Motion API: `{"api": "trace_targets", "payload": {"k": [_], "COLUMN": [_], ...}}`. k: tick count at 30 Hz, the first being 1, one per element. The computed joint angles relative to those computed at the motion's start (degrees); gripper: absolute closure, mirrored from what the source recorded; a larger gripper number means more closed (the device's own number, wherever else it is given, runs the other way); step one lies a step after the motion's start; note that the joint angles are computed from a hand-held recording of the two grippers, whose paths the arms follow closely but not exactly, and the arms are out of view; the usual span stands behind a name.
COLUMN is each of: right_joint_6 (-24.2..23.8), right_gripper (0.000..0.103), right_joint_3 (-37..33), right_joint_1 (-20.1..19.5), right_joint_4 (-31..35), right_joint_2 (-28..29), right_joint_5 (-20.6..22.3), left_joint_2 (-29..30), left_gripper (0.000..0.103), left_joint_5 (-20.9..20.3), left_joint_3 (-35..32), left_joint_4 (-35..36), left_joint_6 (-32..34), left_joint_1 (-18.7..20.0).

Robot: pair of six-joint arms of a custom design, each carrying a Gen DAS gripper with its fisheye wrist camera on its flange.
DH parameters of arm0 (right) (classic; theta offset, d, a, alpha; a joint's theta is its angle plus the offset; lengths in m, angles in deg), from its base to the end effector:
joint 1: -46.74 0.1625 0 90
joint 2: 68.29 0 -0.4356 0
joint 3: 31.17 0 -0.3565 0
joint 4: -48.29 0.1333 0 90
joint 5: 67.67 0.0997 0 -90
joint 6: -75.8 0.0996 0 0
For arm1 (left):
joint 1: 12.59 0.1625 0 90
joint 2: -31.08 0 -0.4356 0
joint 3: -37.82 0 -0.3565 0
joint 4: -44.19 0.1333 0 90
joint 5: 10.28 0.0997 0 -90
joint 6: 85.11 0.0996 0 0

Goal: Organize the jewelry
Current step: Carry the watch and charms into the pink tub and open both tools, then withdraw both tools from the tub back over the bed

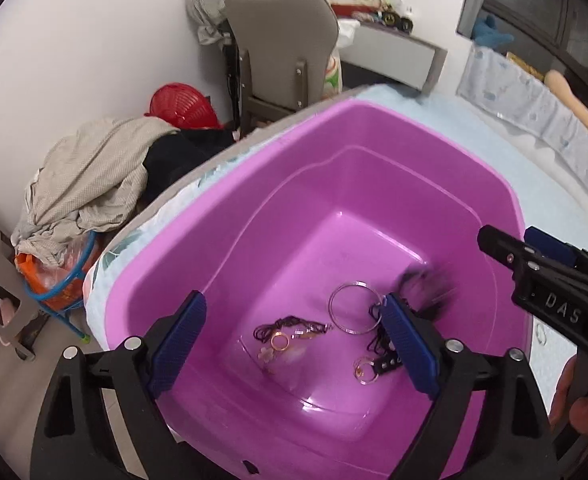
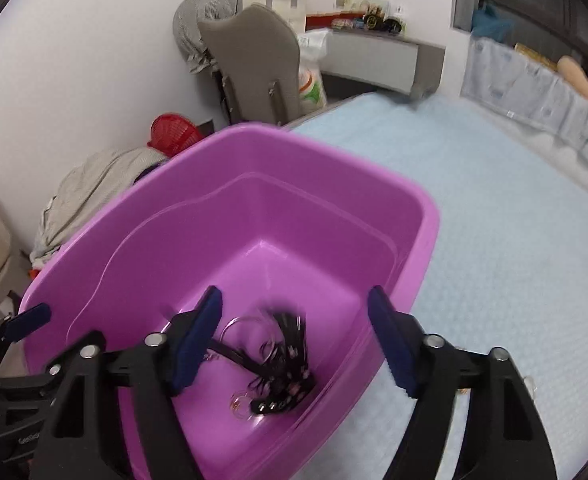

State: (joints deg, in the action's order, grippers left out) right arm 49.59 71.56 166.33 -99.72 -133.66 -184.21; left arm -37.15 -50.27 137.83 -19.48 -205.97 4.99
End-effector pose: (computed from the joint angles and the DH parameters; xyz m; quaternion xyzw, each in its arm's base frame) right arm 0.3684 -0.4689 0.2939 0.4117 -0.8655 0.1810 0.2206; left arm -0.3780 -0.3396 0.2608 -0.1378 0.8067 -0.4179 0.3945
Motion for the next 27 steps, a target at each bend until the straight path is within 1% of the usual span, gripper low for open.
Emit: {"api": "trace_targets", "payload": {"k": [5,9,16,21,27], "right_joint_6": [-0.97,0.26,1.86,2.40,1.88], "right_gripper": [0.031,0.031,0.031,0.031,0.031], "right_joint_3": [-0.64,0.14,2.77,3.84,5.59], "right_joint_1": [0.01,-0.65,-2.41,-2.85,-3.15], "right_joint_4": [0.64,1.80,2.65,2.54,2.01], "right_joint_2": [0.10,-0.89,-4.47,-6.49,-9.53], "right_joint_5": [-0.02,1.20,3.95,5.17,6.28], "left_joint_2": [0.15,-0.07,0.71,1.92,4.00], "left_gripper": [0.016,0.016,0.016,0.016,0.015], "left_joint_5": [-1.40,-2.26,-2.50,-2.41,-1.72], "left_joint_3": [-0.37,0.14,-0.32,-1.80,-4.44], "left_joint_4": [0.76,0.00,-0.33,1.46,4.62], "left_joint_6": [-0.37,-1.15,-0.99,-1.80,-2.28], "left_joint_1": [0.45,0.29,-0.21,-0.85,-1.90]}}
